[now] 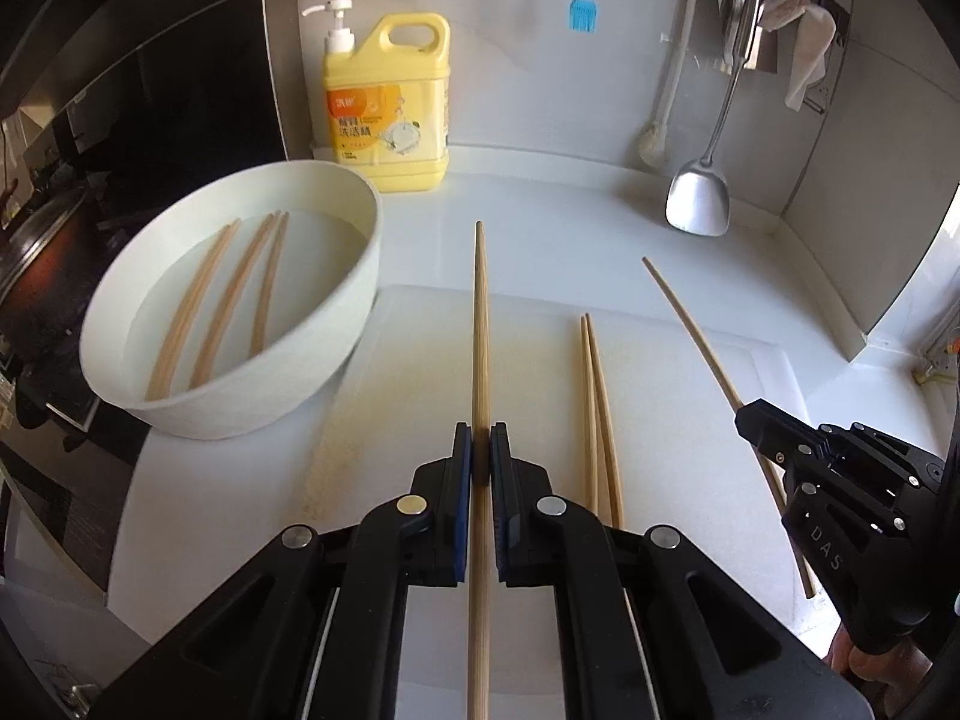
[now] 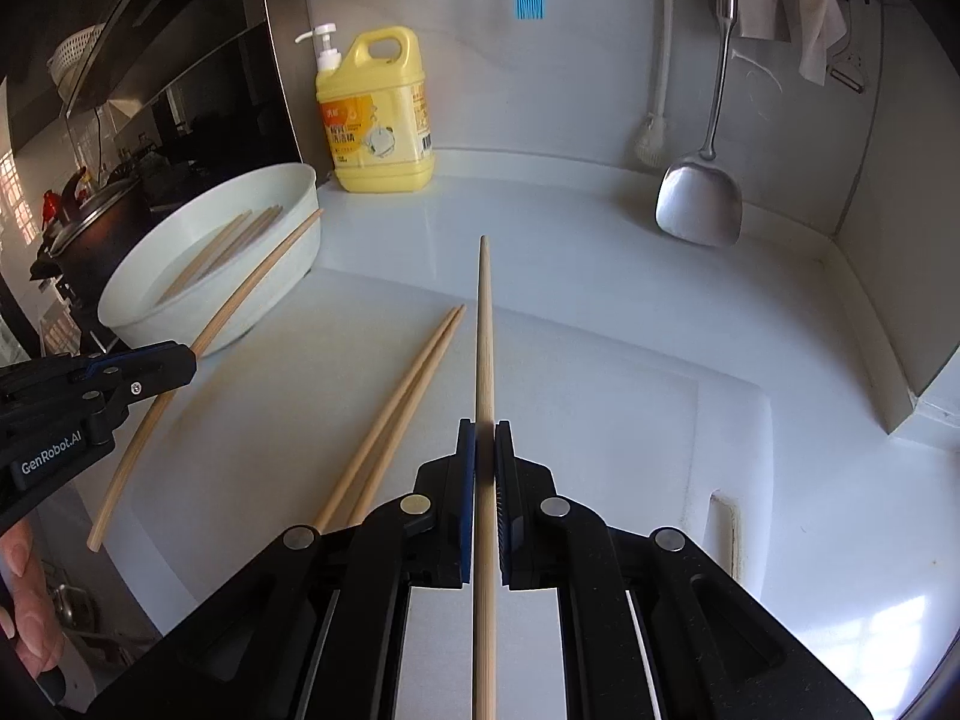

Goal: Organize utensils
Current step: 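Carry both held chopsticks up and over the white water basin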

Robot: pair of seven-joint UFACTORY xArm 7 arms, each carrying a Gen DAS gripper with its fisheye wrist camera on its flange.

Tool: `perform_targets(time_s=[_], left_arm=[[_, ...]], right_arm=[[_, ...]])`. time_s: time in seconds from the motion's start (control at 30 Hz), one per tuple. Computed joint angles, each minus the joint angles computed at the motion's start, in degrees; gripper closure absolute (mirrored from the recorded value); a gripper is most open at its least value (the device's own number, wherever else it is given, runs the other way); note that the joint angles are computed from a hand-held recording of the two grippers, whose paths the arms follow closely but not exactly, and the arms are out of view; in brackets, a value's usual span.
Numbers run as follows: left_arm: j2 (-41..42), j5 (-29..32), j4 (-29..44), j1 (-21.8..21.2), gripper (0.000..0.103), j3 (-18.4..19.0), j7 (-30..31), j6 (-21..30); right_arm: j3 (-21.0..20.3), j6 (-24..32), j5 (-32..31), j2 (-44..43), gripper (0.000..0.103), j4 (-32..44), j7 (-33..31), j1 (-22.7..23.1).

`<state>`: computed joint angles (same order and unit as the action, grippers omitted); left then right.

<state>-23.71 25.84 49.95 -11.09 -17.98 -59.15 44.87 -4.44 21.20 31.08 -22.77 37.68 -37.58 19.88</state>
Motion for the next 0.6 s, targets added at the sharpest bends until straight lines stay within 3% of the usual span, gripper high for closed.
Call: perform_targets(time_s=[0.1,0.27,0.5,0.6], left_arm=[[-4.34,-0.89,0.27,0.32,0.096,1.03,1.56,3.78],[-11.40,-3.02,-2.02,2.82,0.096,3.86,5.62,5.18],[-17.99,-3.89,-6.17,9.62,0.096,11.11,16.94,0.66],[-17.06,-5.11,-6.57,11.84,0.096,15.80,24.35,-2.66]], right_arm=[[1.13,1.62,-0.79,-2.16,0.097,1.58,2.41,-0.38],[3.56,3.24,-2.53,-2.33,0.097,6.12,7.01,0.73],[9.66,0.04,-4.67,5.93,0.097,15.61,15.86,3.69],[14.43,-2.56,-10.61,11.83,0.097,20.59,25.37,2.81]])
